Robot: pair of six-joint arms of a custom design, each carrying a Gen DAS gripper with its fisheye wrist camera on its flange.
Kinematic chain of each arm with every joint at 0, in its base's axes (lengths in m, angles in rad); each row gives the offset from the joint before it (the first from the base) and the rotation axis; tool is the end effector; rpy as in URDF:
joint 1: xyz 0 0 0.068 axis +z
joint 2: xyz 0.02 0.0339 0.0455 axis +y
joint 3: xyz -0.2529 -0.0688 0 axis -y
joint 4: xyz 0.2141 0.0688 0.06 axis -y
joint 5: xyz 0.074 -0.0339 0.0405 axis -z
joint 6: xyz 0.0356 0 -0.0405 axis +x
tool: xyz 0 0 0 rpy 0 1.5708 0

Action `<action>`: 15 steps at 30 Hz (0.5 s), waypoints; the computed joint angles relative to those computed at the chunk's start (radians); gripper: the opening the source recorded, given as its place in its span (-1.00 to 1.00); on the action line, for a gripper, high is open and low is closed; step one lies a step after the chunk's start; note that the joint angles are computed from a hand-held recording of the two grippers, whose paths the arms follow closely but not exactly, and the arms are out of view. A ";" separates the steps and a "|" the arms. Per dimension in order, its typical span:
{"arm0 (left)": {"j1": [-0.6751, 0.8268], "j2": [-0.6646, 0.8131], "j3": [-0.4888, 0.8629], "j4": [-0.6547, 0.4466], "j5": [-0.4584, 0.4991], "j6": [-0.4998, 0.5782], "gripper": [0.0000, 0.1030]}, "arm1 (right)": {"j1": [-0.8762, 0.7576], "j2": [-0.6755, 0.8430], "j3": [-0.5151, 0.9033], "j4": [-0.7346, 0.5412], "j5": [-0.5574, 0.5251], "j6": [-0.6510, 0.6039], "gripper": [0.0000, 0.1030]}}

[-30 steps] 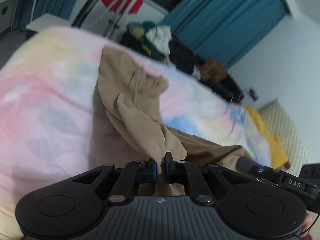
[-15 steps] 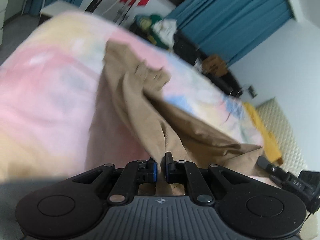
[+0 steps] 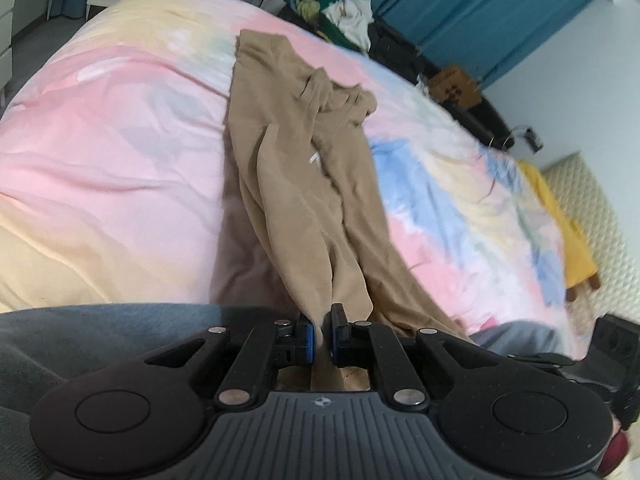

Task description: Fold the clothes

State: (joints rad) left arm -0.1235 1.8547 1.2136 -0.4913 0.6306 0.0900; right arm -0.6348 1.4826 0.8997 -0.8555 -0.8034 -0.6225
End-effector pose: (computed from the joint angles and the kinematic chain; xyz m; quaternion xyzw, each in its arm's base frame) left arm 0.3367 -0.0630 0.1833 0.1659 0.9155 -0.3061 0.2016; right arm 0.1944 -0.1113 0.1998 -0.0202 0.9185 0.2797 0.2787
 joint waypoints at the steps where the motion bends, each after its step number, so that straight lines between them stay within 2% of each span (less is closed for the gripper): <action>1: -0.002 -0.002 -0.011 0.010 -0.013 0.016 -0.84 | 0.006 0.000 0.008 -0.032 0.008 -0.032 -0.47; 3: 0.001 -0.004 -0.028 0.024 -0.023 0.035 -0.83 | -0.002 -0.002 0.045 -0.111 -0.008 -0.107 0.11; 4: 0.005 0.001 -0.027 0.025 -0.019 0.036 -0.83 | -0.014 -0.004 0.072 -0.152 -0.033 -0.138 0.17; 6: 0.013 0.012 -0.024 0.025 -0.008 0.036 -0.83 | -0.047 -0.011 0.103 -0.163 -0.107 -0.130 0.14; 8: 0.020 0.027 -0.016 0.023 0.000 0.038 -0.83 | -0.051 -0.032 0.094 -0.023 -0.115 0.040 0.13; 10: 0.025 0.039 -0.007 0.017 0.005 0.037 -0.83 | 0.001 -0.026 0.087 0.139 0.032 0.257 0.15; 12: 0.024 0.046 -0.005 0.021 0.007 0.037 -0.83 | 0.061 0.077 0.155 0.118 0.159 0.306 0.16; 13: 0.025 0.049 -0.005 0.022 0.009 0.037 -0.82 | 0.079 0.132 0.186 0.088 0.181 0.304 0.14; 15: 0.028 0.054 -0.004 0.024 0.016 0.040 -0.82 | 0.116 0.181 0.191 0.101 0.235 0.377 0.16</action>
State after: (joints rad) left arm -0.0960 1.9086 1.2098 -0.4668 0.6462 0.1300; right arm -0.5185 1.6633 1.0910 -0.7547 -0.5683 -0.2452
